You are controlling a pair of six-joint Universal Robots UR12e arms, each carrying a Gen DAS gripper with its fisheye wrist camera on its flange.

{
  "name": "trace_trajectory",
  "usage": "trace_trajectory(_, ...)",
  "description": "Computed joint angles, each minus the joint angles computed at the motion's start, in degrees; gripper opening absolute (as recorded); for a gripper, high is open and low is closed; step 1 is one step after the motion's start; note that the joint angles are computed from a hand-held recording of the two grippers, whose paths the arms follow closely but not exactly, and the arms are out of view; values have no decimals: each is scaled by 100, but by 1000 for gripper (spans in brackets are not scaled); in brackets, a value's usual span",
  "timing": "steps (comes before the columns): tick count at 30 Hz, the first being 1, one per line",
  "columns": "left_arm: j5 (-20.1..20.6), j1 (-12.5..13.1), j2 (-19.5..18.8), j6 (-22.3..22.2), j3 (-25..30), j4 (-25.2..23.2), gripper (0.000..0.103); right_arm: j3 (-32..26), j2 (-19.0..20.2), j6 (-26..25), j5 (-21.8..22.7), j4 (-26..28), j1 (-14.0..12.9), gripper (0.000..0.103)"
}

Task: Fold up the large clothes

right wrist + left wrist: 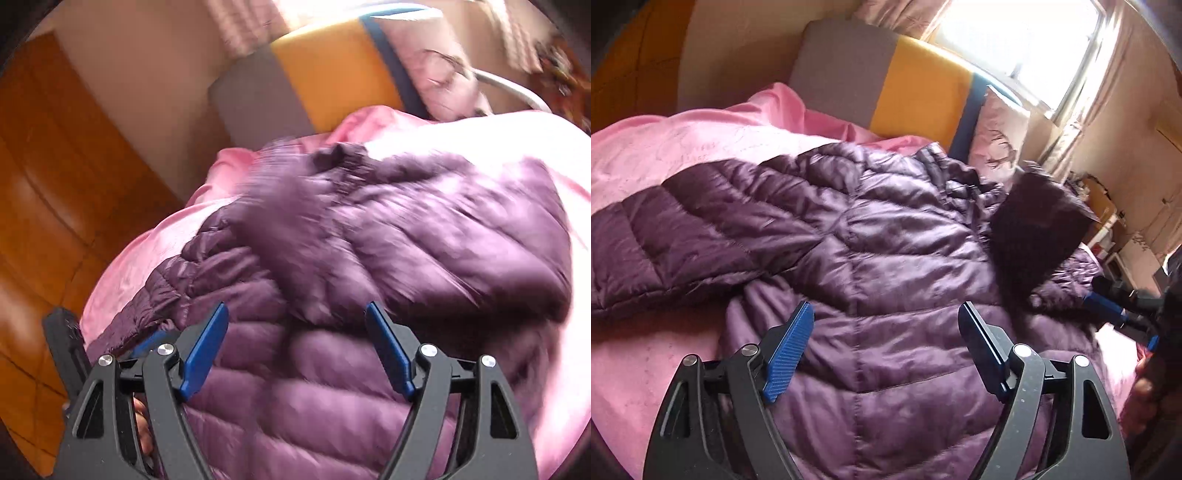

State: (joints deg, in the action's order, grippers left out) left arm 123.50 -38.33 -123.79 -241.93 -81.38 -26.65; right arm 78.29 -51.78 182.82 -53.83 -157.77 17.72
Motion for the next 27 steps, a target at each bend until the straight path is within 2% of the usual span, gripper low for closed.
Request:
trace_trajectory(5,-431,45,-236,710,449,198,80,320,-87,114,-227,-84,-147,77)
trace_trajectory(7,-705,108,-333,742,636,26,80,376,-91,188,-164,-48,-243,76)
trace_trajectory(10,-1024,214,-404,388,750,-235,80,426,-66,269,-11,-138,-331,77)
trace_trajectory(12,-1304,317,-378,-114,589,40,80,439,-27,393,167,-283,-373,82)
trace_trajectory(14,-1405,373,-352,-377,476,295,80,466,2,538,240,-473,-401,86)
trace_trajectory(17,-1622,478,-371,-443,490,489,80,432,99,949,512,-791,-439,93)
trace_trajectory(20,-1915,596,-453,-468,653,336,80,438,201,1572,850,-1254,-504,99)
trace_trajectory(21,-1905,604,-478,-447,706,283,74,425,250,1857,998,-1415,-539,101)
trace_trajectory(22,-1897,618,-512,-387,779,189,63,399,290,2124,1089,-1544,-559,101)
trace_trajectory(23,-1946,635,-525,-321,810,123,34,371,336,2392,1162,-1703,-577,101)
trace_trajectory(24,-2011,657,-548,-263,862,0,21,349,385,2690,1246,-1896,-608,101)
trace_trajectory(26,-1917,658,-517,-222,755,288,10,279,507,3386,1449,-2317,-680,101)
trace_trajectory(27,-1841,651,-473,-223,658,479,9,227,605,3955,1556,-2693,-728,101)
